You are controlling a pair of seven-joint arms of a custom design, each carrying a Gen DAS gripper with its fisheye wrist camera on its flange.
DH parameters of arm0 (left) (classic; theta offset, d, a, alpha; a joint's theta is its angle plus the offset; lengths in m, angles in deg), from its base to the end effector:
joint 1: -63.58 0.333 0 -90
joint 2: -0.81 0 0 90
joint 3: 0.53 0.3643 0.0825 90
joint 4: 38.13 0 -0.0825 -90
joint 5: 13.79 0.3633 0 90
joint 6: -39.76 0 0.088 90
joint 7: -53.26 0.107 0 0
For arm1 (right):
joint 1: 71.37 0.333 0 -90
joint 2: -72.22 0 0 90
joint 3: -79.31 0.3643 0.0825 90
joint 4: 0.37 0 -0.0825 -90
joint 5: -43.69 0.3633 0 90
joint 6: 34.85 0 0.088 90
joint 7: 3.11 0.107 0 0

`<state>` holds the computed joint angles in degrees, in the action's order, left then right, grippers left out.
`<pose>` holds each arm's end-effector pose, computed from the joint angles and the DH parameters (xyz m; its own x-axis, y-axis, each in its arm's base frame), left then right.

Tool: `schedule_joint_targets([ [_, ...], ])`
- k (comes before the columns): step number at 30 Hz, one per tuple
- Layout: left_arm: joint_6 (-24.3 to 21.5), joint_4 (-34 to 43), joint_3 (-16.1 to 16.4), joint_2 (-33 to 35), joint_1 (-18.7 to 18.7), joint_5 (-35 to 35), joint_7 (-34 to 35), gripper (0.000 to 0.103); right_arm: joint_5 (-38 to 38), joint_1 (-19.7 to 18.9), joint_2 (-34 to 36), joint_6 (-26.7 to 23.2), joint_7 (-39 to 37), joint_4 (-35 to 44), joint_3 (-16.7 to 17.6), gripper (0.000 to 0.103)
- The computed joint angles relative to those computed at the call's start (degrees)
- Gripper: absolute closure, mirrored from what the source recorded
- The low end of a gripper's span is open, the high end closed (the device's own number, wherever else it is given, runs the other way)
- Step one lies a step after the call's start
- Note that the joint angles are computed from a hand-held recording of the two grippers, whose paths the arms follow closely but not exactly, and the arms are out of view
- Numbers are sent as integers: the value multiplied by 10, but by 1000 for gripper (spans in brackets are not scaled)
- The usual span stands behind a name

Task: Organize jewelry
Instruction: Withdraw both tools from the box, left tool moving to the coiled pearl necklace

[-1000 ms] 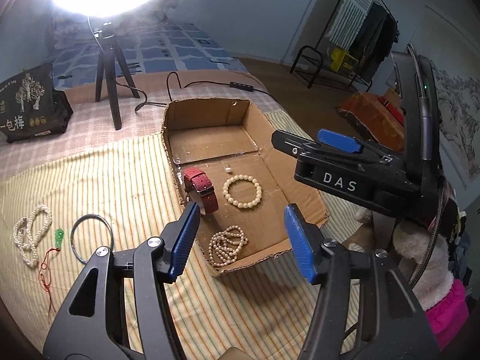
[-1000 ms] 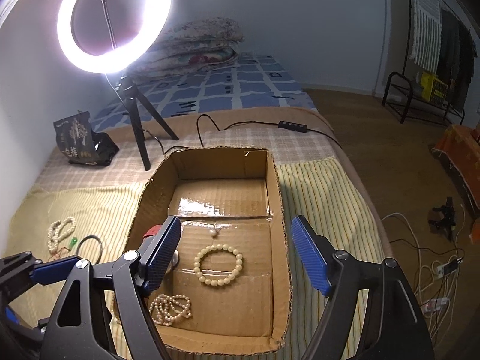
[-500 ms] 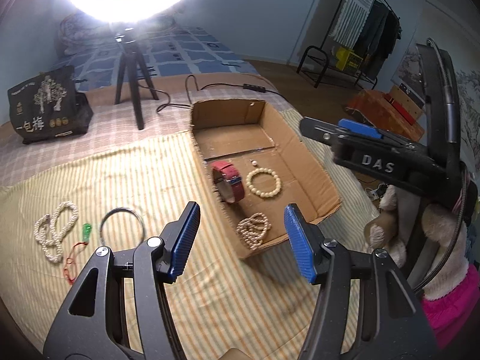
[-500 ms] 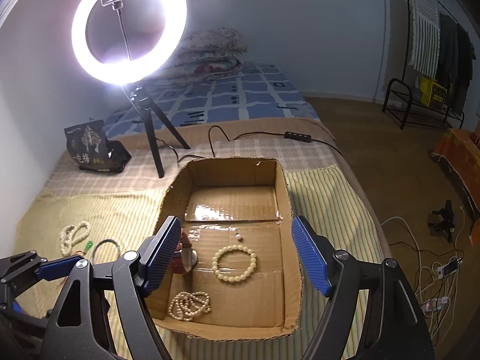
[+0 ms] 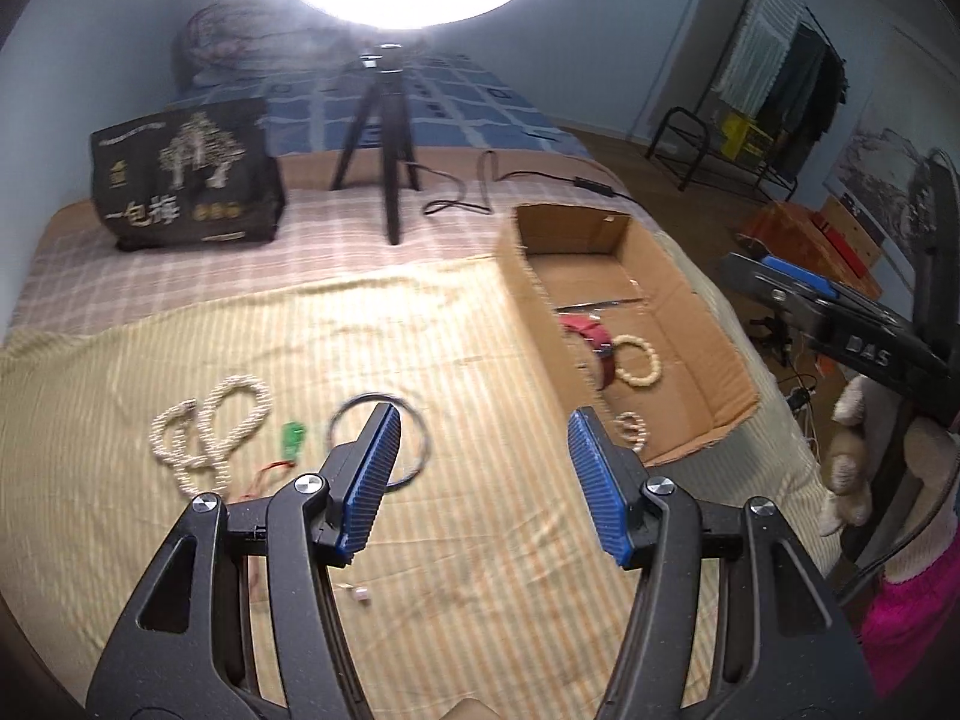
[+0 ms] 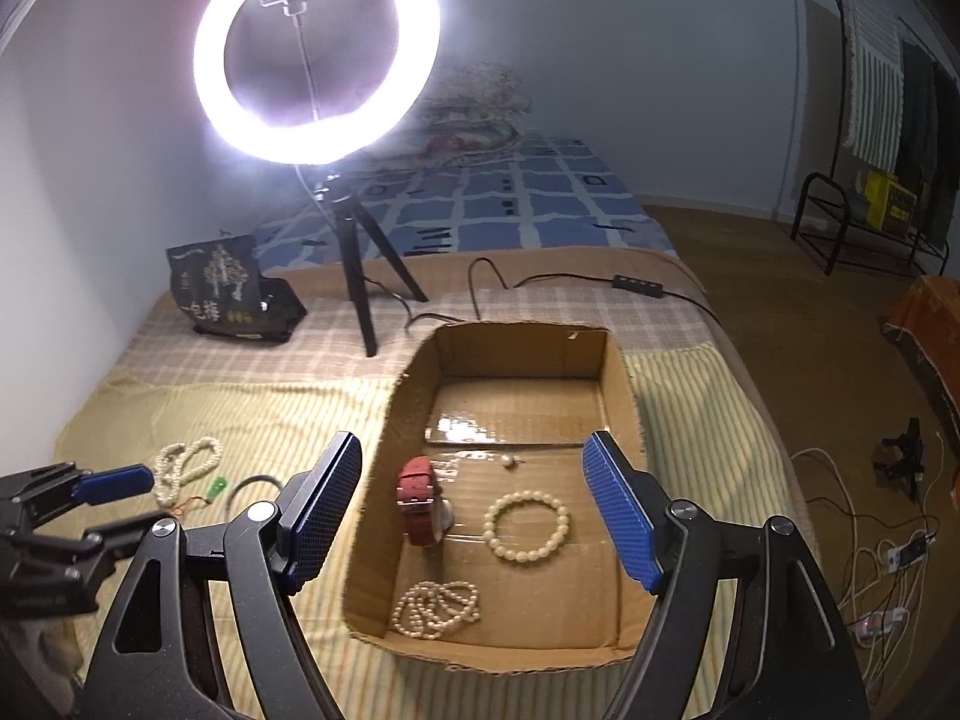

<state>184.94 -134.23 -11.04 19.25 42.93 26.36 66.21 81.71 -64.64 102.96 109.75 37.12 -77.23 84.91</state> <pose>0.5928 -0.3461 0.5306 0.2579 -0.9368 0.2366 -0.7098 -0.3498 -0.6114 0.7498 0.1365 0.5393 0.6184 -0.7808 -0.0891 -0.5620 -0.3601 -0.7447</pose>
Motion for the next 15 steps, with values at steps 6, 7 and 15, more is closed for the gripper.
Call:
schedule_joint_targets([
  [6, 16, -69, 8, -50, 19, 11, -55, 43, 23, -2, -17, -10, -27, -21, 14, 27],
  [7, 18, -78, 9, -57, 22, 15, -63, 43, 26, -1, -18, -13, -30, -23, 15, 27],
  [15, 32, -140, 4, -95, 51, 22, -95, 43, 56, 14, -38, -8, -74, -62, 26, 27],
])
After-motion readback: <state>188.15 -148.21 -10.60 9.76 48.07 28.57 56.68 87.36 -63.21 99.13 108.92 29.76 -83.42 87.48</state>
